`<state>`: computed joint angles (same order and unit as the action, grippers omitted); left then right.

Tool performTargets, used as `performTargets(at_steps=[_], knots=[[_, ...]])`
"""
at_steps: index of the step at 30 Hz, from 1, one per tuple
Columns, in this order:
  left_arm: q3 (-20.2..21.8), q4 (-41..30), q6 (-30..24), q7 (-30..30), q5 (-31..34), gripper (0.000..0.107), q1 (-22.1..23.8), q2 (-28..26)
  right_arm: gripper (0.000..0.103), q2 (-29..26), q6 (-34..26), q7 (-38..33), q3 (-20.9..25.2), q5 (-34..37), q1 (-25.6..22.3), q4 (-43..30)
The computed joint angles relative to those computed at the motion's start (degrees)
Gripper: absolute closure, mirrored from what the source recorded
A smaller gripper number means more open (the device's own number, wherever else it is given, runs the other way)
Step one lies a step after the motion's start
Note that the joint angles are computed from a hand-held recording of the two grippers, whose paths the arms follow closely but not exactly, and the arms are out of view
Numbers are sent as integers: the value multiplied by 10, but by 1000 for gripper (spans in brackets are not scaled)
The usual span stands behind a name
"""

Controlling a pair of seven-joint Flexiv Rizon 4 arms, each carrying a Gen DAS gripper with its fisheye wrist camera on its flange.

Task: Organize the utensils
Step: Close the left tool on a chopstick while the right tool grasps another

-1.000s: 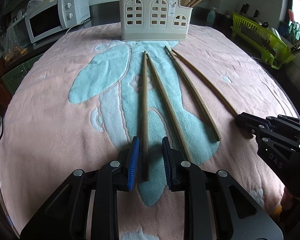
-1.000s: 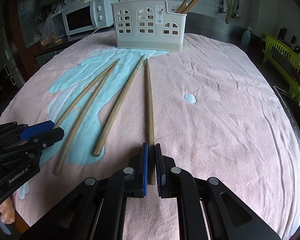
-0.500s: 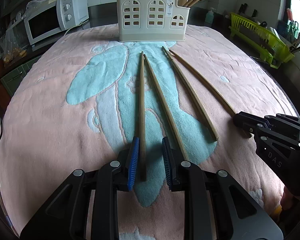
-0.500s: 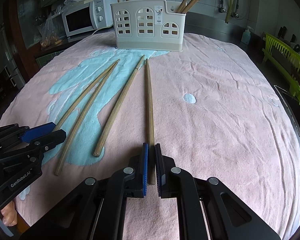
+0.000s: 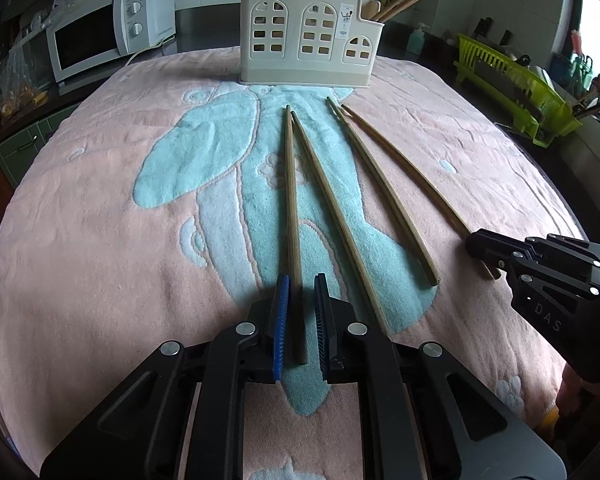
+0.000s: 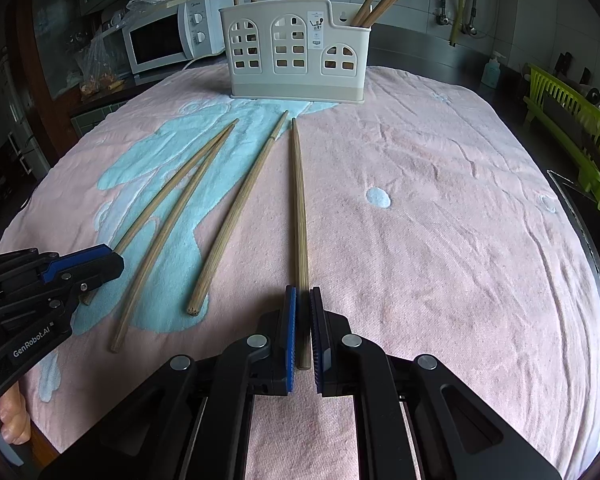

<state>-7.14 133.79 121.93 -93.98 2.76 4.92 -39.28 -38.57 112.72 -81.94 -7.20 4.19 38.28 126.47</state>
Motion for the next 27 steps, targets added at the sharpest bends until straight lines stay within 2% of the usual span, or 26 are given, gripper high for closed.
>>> performTargets(at_steps=[7,13,15,17,23,27], knots=[[-31,-2,9,-21,35,92,43,-12,96,0,1,0,6,-3,-7,-1],[-18,-7,10,-15,34,95,29,-13,96,-1,5,1,10,-3,-10,0],[-9,-8,4,-7,27,100,18,-9,96,0,8,2,15,-5,-16,0],[-15,-6,2,-9,30,101,28,-5,96,3,13,2,15,-2,-17,4],[-8,5,37,-12,40,101,36,24,96,33,48,-11,22,11,-23,20],[-17,4,61,-25,68,101,62,41,96,60,70,-31,23,25,-24,22]])
